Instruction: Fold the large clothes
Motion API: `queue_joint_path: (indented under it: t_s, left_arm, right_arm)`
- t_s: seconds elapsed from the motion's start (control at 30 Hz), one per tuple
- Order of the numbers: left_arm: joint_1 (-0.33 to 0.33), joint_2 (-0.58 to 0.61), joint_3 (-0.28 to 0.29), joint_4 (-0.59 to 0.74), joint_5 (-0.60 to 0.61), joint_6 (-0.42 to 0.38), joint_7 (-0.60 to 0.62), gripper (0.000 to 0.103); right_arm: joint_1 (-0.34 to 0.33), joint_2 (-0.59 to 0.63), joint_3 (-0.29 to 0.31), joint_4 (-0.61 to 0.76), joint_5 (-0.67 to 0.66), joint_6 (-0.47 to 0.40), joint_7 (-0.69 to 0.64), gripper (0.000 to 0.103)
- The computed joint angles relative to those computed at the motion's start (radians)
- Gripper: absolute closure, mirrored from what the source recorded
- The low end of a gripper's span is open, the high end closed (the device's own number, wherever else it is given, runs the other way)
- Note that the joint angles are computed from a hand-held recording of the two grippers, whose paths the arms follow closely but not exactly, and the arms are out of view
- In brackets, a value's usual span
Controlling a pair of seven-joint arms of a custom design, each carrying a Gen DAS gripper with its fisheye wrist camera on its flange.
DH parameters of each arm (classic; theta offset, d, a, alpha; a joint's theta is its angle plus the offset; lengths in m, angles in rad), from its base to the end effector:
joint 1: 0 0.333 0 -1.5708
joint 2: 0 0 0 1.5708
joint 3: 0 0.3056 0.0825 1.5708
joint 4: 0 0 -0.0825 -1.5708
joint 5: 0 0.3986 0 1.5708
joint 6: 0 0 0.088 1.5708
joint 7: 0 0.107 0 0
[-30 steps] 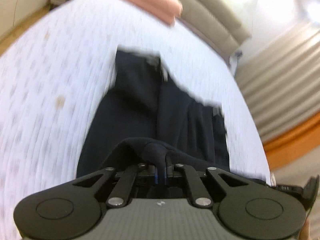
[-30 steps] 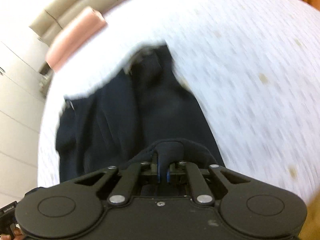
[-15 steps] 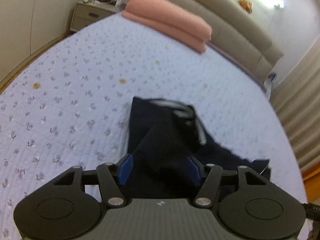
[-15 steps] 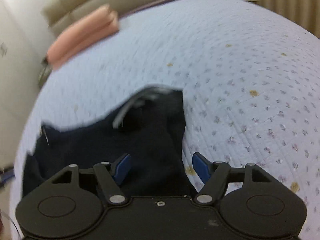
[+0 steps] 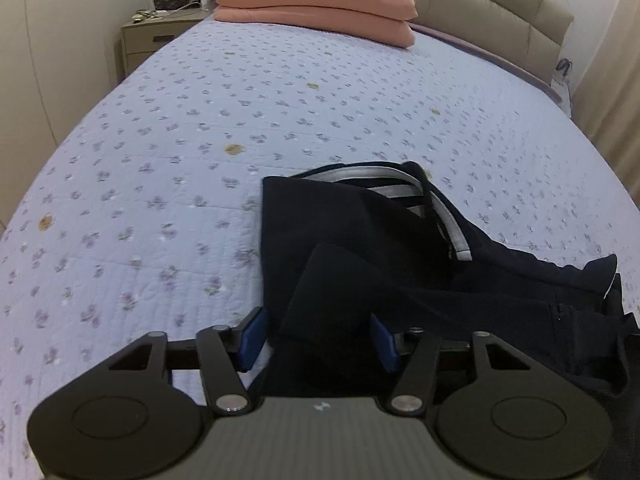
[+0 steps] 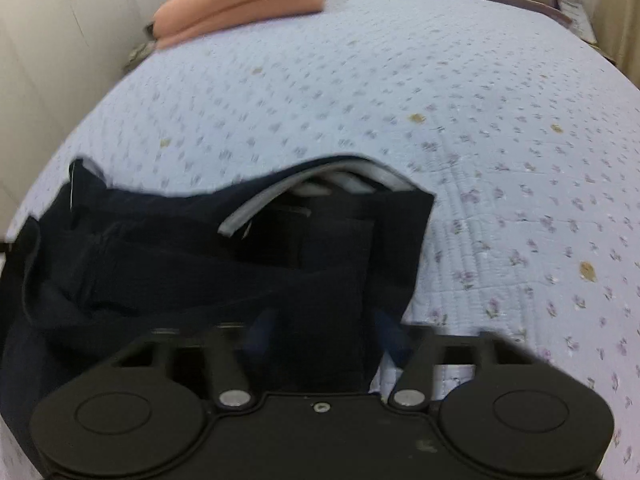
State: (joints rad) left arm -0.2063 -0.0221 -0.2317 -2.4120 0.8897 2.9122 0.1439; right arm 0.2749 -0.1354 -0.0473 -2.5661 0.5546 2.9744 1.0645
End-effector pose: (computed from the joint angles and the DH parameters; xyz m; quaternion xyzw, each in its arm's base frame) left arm 0.4518 -0.2643 0.3406 -0.7259 0.6143 -0.2593 0.1687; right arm 0.4816 0.0744 0.3456 -0.7453 0.6033 -0.1336 0.2503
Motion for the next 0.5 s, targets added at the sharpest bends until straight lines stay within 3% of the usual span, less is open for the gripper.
queue_joint_path:
  t_s: [0.03,0.07,0.1,0.17,0.23,0.33,0.4,0.43,0.5]
  left_arm:
    - [-0.006,0.006,-0.007,0.014,0.006,-0.035,0.004,0.062]
    - [-0.015,0.005,-0.014,0.026,0.021,-0.085,0.005,0.078]
    - [-0.021,-0.003,-0.016,0.027,0.045,-0.109,-0.004,0.083]
    - [-0.016,-0.041,-0.013,-0.003,0.072,-0.077,-0.059,0.086]
    - [0.01,-0.079,-0.018,-0.035,0.135,-0.026,-0.146,0.086]
    - [0.046,-0.064,-0.012,-0.052,0.131,0.066,-0.157,0.086]
    - [0.059,-0.021,0.005,-0.056,0.046,0.148,-0.092,0.079]
    - [0.071,-0.007,0.007,-0.05,0.077,0.18,-0.124,0.076]
    - [0.093,0.025,0.028,-0.034,0.189,0.283,-0.218,0.052]
  right_arm:
    - [0.017,-0.022,0.002,-0.032,0.017,0.055,-0.037,0.095]
    - [0.027,-0.05,0.009,-0.067,0.003,0.105,-0.046,0.095]
    - [0.026,-0.076,0.016,-0.094,-0.025,0.129,-0.029,0.096]
    - [0.089,-0.129,-0.041,-0.127,0.0,0.16,-0.033,0.096]
    - [0.091,-0.143,-0.053,-0.129,-0.004,0.169,0.02,0.096]
    - [0.119,-0.092,-0.101,-0.082,0.001,0.132,0.082,0.096]
    - [0.177,-0.045,-0.161,-0.035,0.086,0.073,0.029,0.095]
    - [0.168,-0.024,-0.151,-0.02,0.096,0.061,0.032,0.093]
    - [0.149,0.01,-0.133,0.006,0.125,0.044,0.026,0.082]
